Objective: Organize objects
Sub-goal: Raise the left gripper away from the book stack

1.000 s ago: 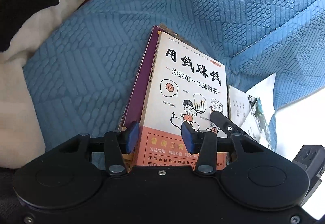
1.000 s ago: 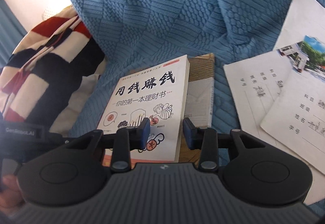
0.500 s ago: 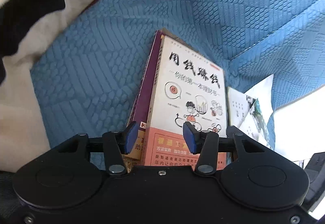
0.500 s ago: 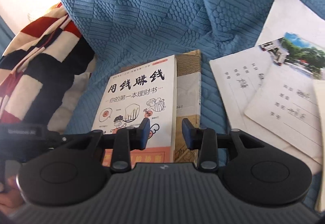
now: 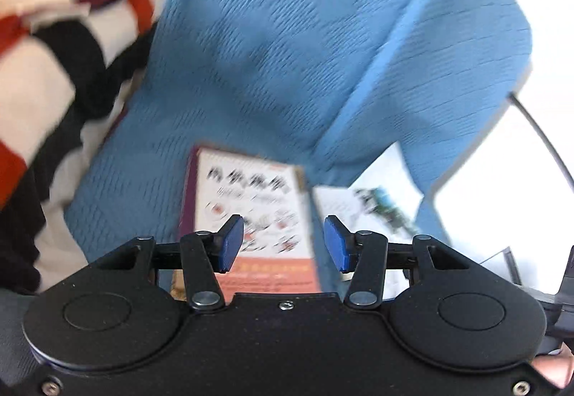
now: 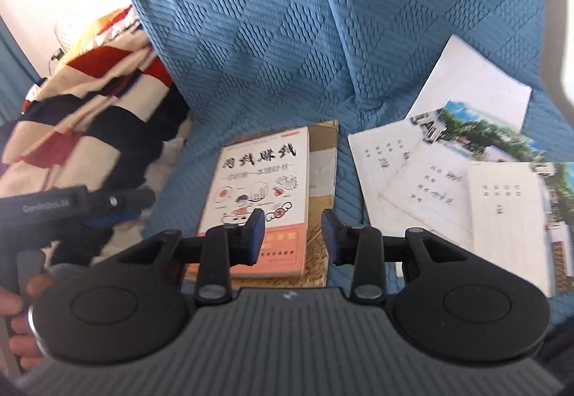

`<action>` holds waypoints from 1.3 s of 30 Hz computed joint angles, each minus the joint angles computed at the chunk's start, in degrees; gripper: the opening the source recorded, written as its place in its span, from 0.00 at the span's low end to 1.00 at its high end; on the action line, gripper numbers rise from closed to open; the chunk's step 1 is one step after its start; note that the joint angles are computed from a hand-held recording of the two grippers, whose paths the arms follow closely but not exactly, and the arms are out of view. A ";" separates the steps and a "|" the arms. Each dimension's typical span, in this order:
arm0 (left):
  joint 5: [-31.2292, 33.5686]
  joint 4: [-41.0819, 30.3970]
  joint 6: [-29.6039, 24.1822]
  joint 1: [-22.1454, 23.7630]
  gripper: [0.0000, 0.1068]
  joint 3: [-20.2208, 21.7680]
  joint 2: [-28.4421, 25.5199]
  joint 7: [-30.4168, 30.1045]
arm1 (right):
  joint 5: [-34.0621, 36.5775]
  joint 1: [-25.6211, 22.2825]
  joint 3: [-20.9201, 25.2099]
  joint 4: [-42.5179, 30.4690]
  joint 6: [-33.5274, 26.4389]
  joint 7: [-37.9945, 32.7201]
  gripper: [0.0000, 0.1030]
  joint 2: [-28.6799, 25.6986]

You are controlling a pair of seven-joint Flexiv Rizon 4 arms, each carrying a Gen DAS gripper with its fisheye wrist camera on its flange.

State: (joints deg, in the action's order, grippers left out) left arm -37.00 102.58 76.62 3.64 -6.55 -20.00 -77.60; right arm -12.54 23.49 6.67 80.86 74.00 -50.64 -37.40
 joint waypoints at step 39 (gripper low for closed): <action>0.06 3.95 -2.20 -11.65 0.47 -1.52 9.03 -2.56 | -45.83 -2.32 -8.96 35.71 10.46 48.36 0.39 27.47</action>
State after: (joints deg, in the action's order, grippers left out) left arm -36.95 106.53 74.41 -8.01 -8.07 -10.97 -80.16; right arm -58.37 21.17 -2.29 116.57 84.45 -2.28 -9.93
